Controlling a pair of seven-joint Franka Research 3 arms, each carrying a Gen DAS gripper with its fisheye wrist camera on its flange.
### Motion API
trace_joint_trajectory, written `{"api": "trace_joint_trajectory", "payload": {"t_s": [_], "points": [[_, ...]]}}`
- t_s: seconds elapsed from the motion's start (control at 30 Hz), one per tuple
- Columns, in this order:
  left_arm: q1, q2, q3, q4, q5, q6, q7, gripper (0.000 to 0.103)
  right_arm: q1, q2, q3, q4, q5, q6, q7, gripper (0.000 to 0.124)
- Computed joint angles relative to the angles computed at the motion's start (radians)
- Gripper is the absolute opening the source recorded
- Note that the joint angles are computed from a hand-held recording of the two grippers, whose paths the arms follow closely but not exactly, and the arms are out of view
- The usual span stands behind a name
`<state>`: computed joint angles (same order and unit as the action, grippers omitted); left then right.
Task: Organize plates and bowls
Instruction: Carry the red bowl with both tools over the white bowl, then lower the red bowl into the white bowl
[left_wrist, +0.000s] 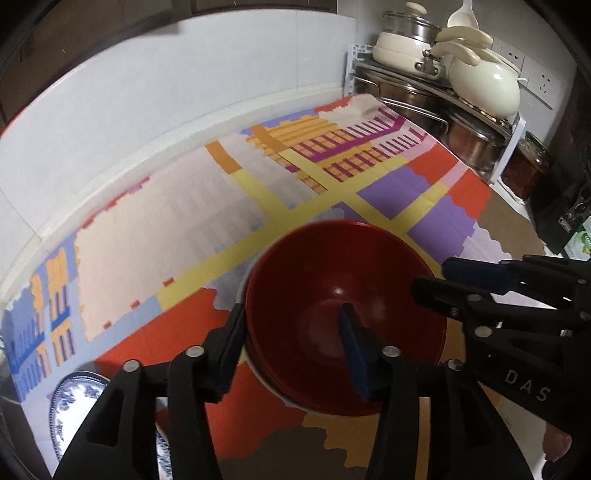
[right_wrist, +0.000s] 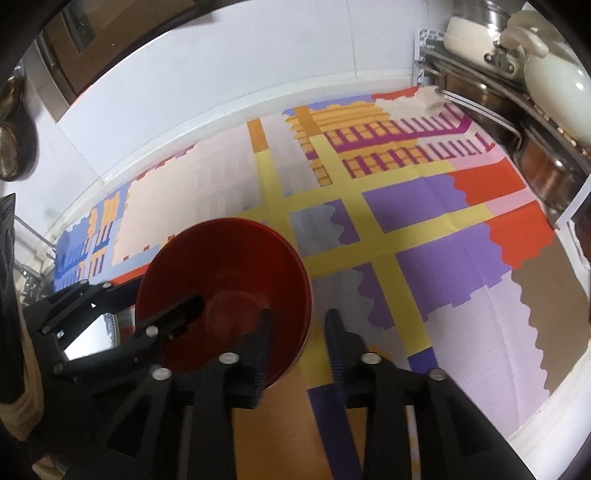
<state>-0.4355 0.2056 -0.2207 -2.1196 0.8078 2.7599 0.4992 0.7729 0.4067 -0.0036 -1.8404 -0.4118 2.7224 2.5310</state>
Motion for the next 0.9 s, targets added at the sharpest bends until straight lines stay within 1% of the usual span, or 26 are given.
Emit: {"api": "trace_joint_trajectory", "payload": {"t_s": [0.07,0.23,0.33,0.47,0.67,0.83,0.9], "points": [[-0.013,-0.012,0.015,-0.003,0.059,-0.008,-0.051,0.062,0.008,-0.006,-0.010,-0.005,-0.015,0.002,0.016,0.032],[0.013,-0.045,0.008,-0.029,0.057,0.024,-0.062,0.062,0.012,-0.023,-0.018,-0.017,-0.045,0.003,0.061,0.032],[0.021,-0.066,0.006,-0.041,0.076,0.026,-0.087,0.062,0.012,-0.030,-0.016,-0.021,-0.060,0.012,0.081,0.032],[0.040,-0.093,-0.001,-0.061,0.072,0.036,-0.105,0.062,0.017,-0.036,-0.017,-0.020,-0.090,0.015,0.106,0.032],[0.060,-0.123,-0.009,-0.085,0.094,0.020,-0.160,0.063,0.037,-0.041,-0.031,-0.006,-0.172,-0.009,0.172,0.032],[0.075,-0.118,-0.016,-0.096,0.070,-0.002,-0.168,0.064,0.024,-0.029,-0.014,0.012,-0.191,-0.034,0.184,0.032],[0.078,-0.107,-0.018,-0.096,0.045,-0.008,-0.153,0.064,0.018,-0.019,-0.007,0.023,-0.184,-0.044,0.179,0.032]]}}
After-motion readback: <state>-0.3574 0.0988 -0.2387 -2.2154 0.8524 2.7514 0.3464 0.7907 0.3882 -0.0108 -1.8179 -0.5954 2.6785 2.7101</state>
